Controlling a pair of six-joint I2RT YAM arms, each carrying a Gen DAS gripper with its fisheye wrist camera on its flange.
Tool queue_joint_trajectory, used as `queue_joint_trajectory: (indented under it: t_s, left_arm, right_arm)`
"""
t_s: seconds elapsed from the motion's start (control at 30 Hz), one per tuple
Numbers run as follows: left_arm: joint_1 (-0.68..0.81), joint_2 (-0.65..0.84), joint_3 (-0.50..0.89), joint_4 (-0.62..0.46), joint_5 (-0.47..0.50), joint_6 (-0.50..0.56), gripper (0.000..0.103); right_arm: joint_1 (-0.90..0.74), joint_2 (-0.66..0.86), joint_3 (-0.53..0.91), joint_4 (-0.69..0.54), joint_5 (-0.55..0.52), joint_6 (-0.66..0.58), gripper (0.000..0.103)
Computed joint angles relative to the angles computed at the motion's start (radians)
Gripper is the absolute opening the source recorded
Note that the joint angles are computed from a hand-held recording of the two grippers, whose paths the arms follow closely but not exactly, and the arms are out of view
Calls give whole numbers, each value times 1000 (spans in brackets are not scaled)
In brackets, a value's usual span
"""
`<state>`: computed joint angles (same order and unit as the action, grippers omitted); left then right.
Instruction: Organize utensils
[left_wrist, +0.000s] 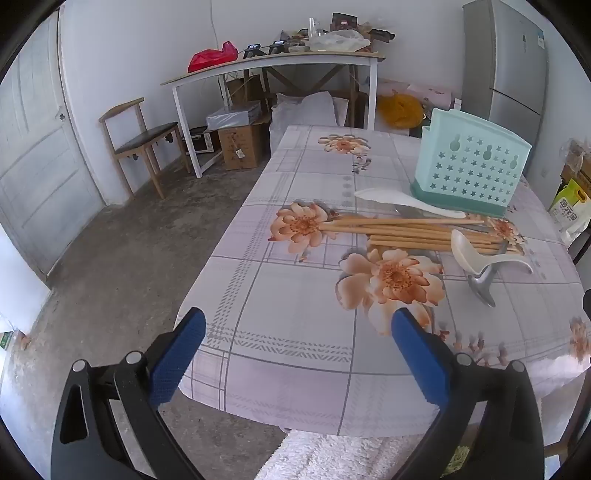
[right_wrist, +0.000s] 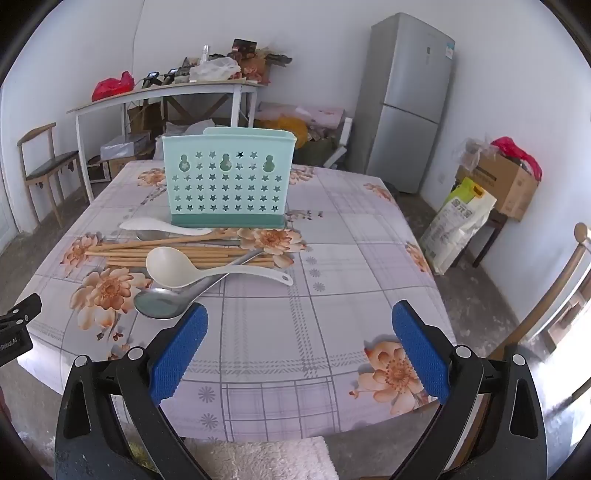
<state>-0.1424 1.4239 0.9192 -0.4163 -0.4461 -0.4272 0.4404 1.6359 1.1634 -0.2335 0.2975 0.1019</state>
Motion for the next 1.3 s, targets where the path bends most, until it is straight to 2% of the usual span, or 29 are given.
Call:
queue_joint_trajectory:
  t_s: [0.27,0.3,0.8,1.3]
  left_arm:
    - [-1,-1,-2,4,-3,1,99]
    - [-1,-1,-1,3,-3,2,99]
    - [-25,2,18,-15,-24,-5,99]
    - [-54,3,14,13,-40,20,99]
  right_arm:
    - [-1,23,21,-4,-9,-6,95]
    - [-4,-9,-17,17,-4,1,95]
    - [-11,-46,-39,13,-9,-7,95]
    - [-7,-57,-47,14,-7,-4,95]
